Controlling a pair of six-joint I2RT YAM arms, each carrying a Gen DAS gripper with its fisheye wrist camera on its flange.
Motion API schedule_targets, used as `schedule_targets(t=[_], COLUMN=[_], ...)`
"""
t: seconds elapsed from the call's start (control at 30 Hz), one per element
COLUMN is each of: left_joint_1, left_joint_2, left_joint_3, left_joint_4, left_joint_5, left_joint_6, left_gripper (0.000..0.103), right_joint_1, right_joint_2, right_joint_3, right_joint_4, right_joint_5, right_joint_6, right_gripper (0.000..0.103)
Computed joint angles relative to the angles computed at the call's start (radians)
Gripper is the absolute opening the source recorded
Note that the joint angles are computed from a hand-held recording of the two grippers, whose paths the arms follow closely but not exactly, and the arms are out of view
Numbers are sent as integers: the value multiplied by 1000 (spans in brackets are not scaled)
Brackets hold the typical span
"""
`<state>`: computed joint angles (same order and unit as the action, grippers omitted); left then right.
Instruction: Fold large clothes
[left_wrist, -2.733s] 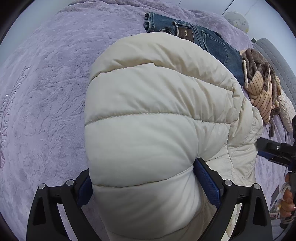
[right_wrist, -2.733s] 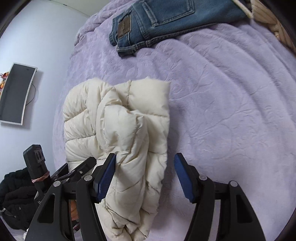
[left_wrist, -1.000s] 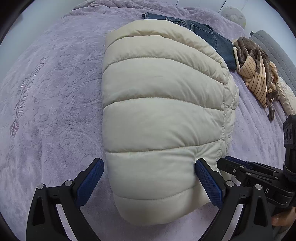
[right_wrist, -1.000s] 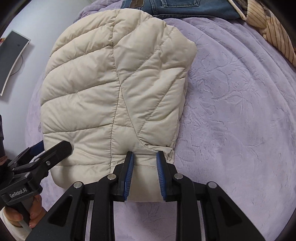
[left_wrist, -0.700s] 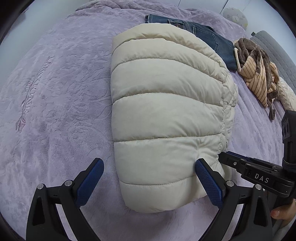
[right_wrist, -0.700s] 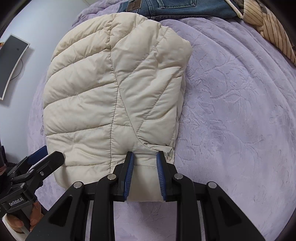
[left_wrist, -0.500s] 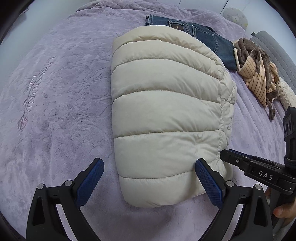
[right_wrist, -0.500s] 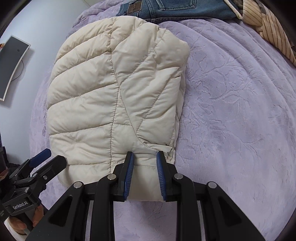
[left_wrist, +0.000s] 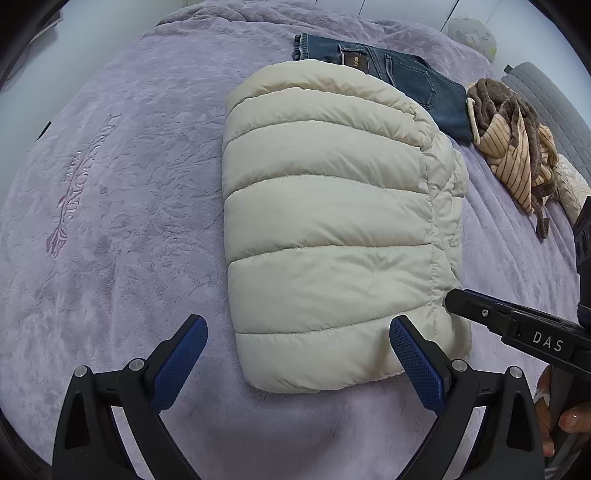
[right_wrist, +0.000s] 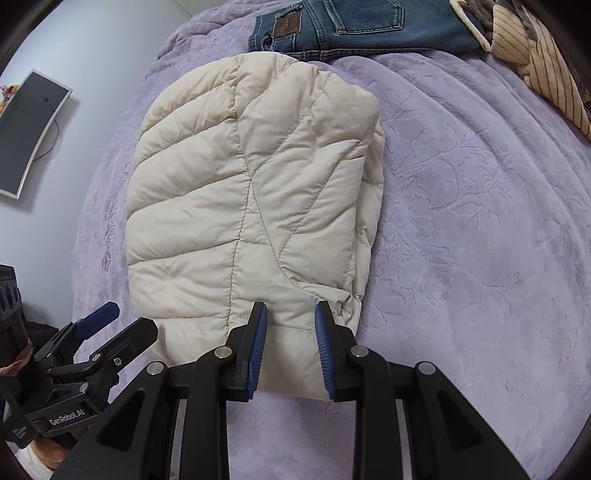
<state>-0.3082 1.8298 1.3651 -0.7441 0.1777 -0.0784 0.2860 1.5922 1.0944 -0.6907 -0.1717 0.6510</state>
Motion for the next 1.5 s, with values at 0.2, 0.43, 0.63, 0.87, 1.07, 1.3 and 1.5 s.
schedule_targets(t=[0.2,0.43,0.63,0.87,1.07,1.3,1.5], left_joint_1=[-12,-4,-11,-10,4,-18,-29], left_joint_2=[-34,-98,-140,-219,-254,-296,-317], left_joint_3=[-6,-20,2,16,66,133,195], left_joint_4=[-24,-61,-134,-180,-252,-365,-438], left_joint_5=[-53,-50,-89,-154,-141,-160,-175], left_joint_6=[-3,-32,-31,-33,-30,-54,-68], left_gripper=[100,100,102,102,102,102,102], right_joint_1=[-2,31,66,137,224,292,330], right_joint_2=[-25,-69,-121,-145,-132,-122,-97], right_joint_3=[10,36,69,175,298,411,518], right_joint_4=[-28,-87,-154,-286,-426,-534,-637], right_joint_5=[-12,-14,10,108,239,354,415], right_joint_6=[6,45,82,112,134,196,243], right_gripper=[30,30,53,82,89,91,91])
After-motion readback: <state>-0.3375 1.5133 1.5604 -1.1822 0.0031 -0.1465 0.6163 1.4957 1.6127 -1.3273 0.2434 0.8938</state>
